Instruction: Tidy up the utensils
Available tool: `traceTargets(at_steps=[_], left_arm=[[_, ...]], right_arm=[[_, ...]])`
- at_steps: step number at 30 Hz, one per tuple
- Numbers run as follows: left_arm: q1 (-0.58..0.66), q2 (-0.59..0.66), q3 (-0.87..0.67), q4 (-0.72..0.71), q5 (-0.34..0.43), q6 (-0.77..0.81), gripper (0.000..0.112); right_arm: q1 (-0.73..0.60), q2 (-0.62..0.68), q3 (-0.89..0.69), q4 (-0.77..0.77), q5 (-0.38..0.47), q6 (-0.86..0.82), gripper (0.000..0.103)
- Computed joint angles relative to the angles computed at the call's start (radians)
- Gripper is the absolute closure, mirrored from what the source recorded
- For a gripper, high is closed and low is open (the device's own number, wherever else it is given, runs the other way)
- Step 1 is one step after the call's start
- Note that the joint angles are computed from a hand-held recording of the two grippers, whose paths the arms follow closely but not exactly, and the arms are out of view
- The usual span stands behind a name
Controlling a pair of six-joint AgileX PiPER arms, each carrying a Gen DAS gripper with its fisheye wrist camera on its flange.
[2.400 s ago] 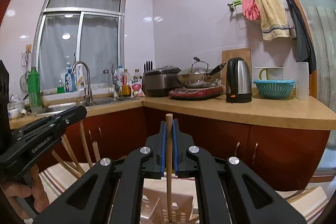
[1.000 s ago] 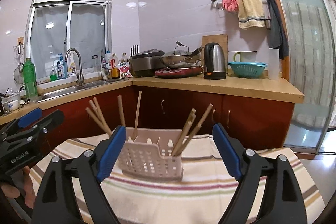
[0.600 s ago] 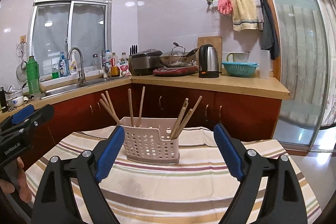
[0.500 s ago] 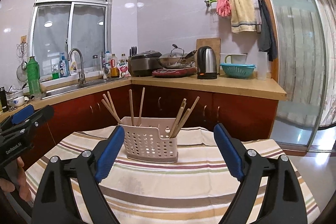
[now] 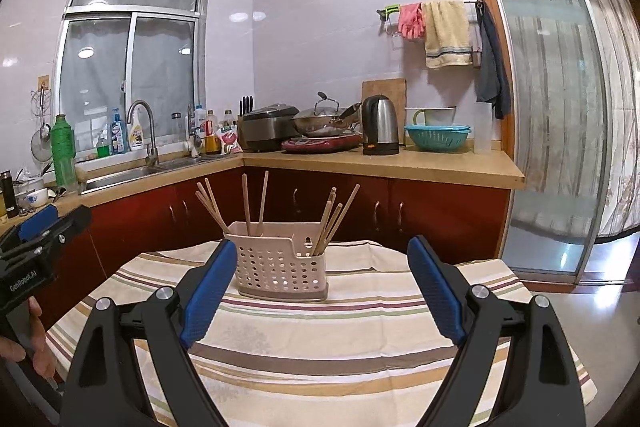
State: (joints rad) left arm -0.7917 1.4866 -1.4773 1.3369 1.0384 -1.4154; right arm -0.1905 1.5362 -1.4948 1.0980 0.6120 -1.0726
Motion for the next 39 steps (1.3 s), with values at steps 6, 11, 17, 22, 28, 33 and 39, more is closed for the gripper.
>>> traceTargets(at_steps=[6, 11, 17, 22, 28, 33, 39], left_arm=[[-0.015, -0.005, 0.002, 0.003, 0.012, -0.005, 0.019], [-0.034, -0.008, 0.006, 0.013, 0.031, -0.015, 0.019], [-0.038, -0.011, 0.007, 0.012, 0.036, -0.013, 0.019], [-0.039, -0.012, 0.008, 0.01, 0.038, -0.011, 0.019], [-0.043, -0.014, 0.016, 0.016, 0.046, -0.018, 0.019], [-0.047, -0.024, 0.039, 0.03, 0.047, -0.034, 0.014], [-0.034, -0.014, 0.028, 0.028, 0.042, -0.028, 0.014]], right_arm=[[-0.004, -0.021, 0.026, 0.033, -0.012, -0.038, 0.019], [-0.001, -0.024, 0.036, 0.037, -0.021, -0.046, 0.019], [0.0, -0.03, 0.048, 0.054, -0.029, -0.067, 0.019], [0.0, -0.032, 0.051, 0.052, -0.03, -0.065, 0.019], [0.003, -0.034, 0.055, 0.054, -0.037, -0.07, 0.019], [0.003, -0.037, 0.062, 0.059, -0.04, -0.08, 0.018], [0.003, -0.038, 0.066, 0.057, -0.041, -0.082, 0.018]])
